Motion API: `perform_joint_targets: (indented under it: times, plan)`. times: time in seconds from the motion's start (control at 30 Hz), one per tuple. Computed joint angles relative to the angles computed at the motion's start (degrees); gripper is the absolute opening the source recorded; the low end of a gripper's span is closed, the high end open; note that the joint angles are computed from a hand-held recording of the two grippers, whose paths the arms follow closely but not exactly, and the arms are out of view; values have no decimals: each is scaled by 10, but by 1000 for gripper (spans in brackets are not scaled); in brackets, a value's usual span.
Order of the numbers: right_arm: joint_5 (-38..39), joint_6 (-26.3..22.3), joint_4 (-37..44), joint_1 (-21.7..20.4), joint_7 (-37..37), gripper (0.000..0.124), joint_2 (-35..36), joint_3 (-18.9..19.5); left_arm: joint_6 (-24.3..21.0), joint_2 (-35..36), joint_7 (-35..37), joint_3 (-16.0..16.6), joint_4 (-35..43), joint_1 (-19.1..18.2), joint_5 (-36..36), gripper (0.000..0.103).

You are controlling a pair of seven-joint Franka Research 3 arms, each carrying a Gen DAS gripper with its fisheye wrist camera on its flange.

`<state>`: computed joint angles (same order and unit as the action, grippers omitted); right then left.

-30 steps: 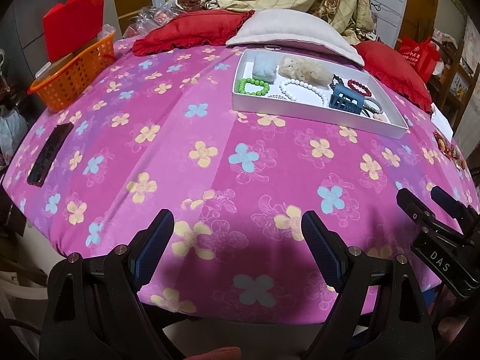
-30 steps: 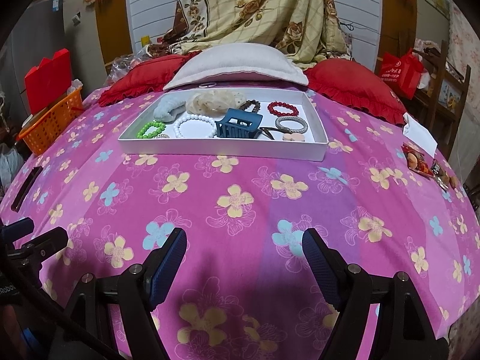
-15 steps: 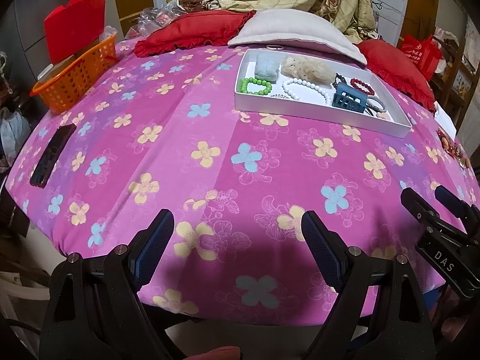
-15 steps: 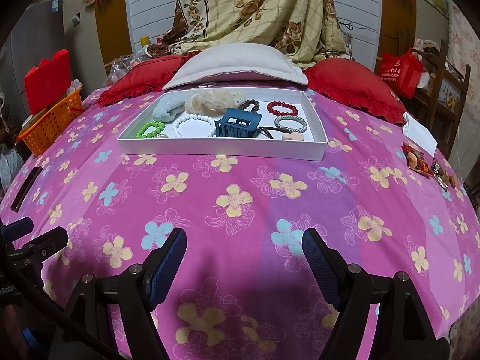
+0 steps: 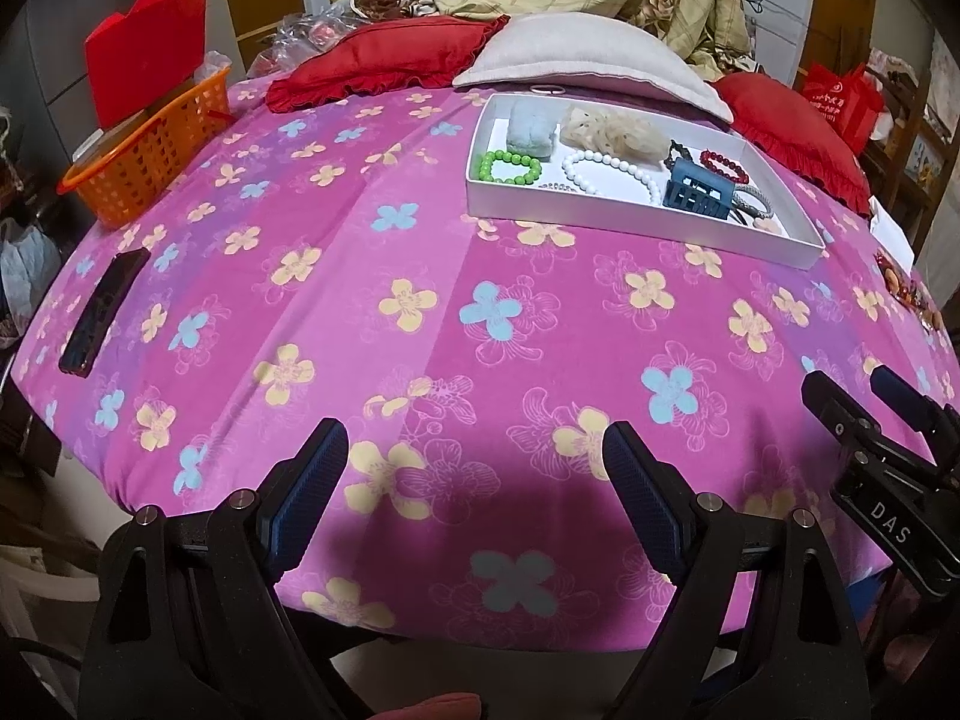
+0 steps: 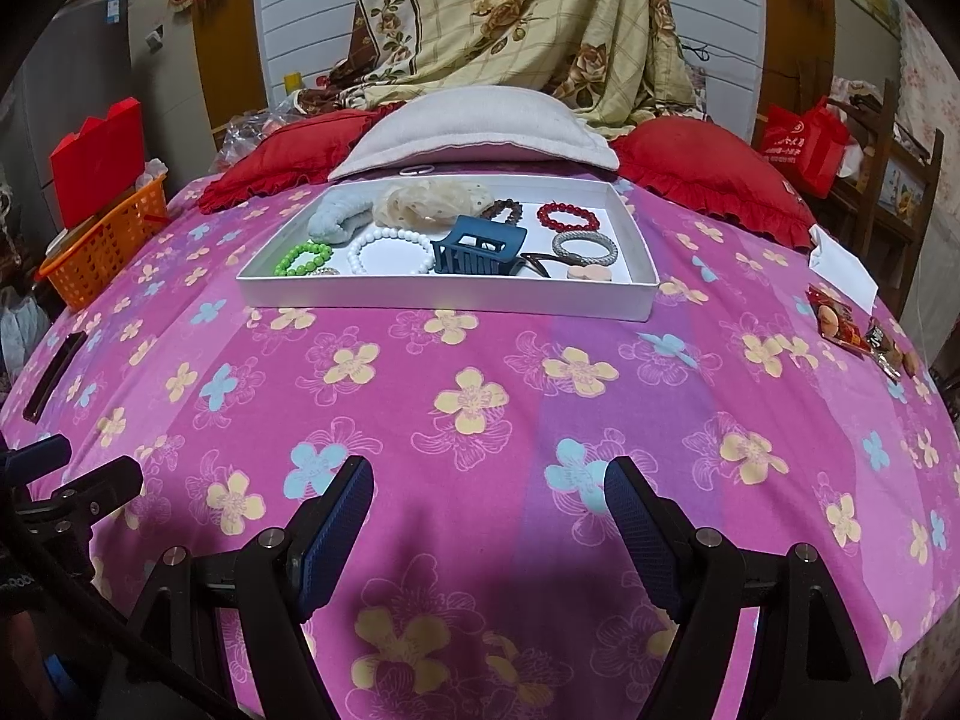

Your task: Organize jewelry

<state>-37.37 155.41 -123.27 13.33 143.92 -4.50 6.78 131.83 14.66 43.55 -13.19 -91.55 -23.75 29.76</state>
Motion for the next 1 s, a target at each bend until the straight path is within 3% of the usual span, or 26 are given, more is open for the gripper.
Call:
perform_joint_targets:
  times: [1.0]
  plan:
    - [10,14,-2,2,-16,77,9,-7,-19,15,11,3,19,-7,7,87]
